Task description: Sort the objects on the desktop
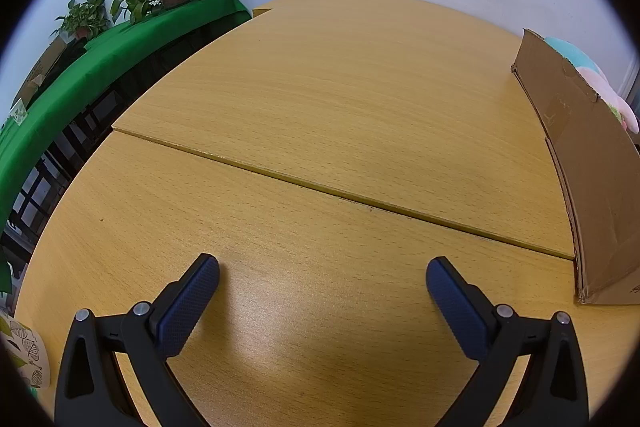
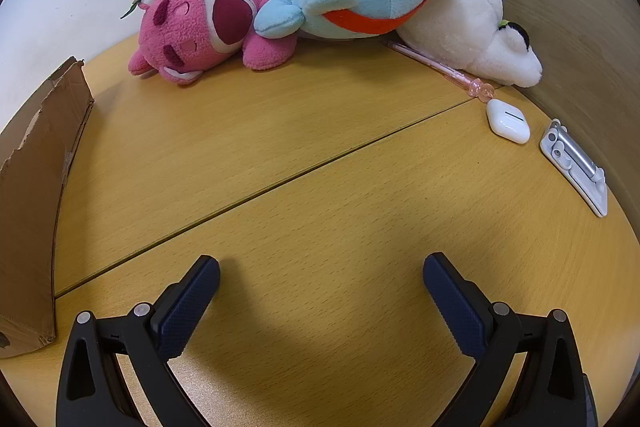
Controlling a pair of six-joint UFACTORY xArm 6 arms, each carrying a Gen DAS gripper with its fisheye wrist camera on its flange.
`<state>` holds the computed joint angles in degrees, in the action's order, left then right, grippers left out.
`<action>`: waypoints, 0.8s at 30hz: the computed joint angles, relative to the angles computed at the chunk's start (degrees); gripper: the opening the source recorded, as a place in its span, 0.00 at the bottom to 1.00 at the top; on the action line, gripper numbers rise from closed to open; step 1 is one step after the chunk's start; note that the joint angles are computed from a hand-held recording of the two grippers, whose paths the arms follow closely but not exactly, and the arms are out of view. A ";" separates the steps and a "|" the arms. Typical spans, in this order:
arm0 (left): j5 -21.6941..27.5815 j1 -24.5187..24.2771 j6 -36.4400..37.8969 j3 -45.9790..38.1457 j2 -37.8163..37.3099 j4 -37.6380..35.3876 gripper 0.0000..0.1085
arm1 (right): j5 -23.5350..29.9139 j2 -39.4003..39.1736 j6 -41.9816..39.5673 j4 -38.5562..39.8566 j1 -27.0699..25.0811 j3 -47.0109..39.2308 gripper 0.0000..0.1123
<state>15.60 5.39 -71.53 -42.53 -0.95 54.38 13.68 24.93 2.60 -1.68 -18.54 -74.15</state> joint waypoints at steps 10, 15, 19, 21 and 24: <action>0.00 -0.06 -0.14 -0.06 0.08 0.07 0.95 | -0.04 -0.06 -0.48 0.51 -0.05 0.11 0.92; -0.03 -0.06 -0.15 -0.06 0.09 0.08 0.95 | -0.08 -0.07 -0.64 0.68 -0.05 0.16 0.92; -0.07 -0.04 -0.17 -0.05 0.10 0.10 0.95 | -0.08 -0.10 -0.65 0.70 -0.05 0.18 0.92; -0.08 -0.04 -0.19 -0.05 0.10 0.12 0.95 | -0.08 -0.10 -0.65 0.70 -0.05 0.18 0.92; -0.10 -0.04 -0.16 -0.04 0.10 0.10 0.95 | -0.07 -0.12 -0.80 0.85 -0.06 0.21 0.92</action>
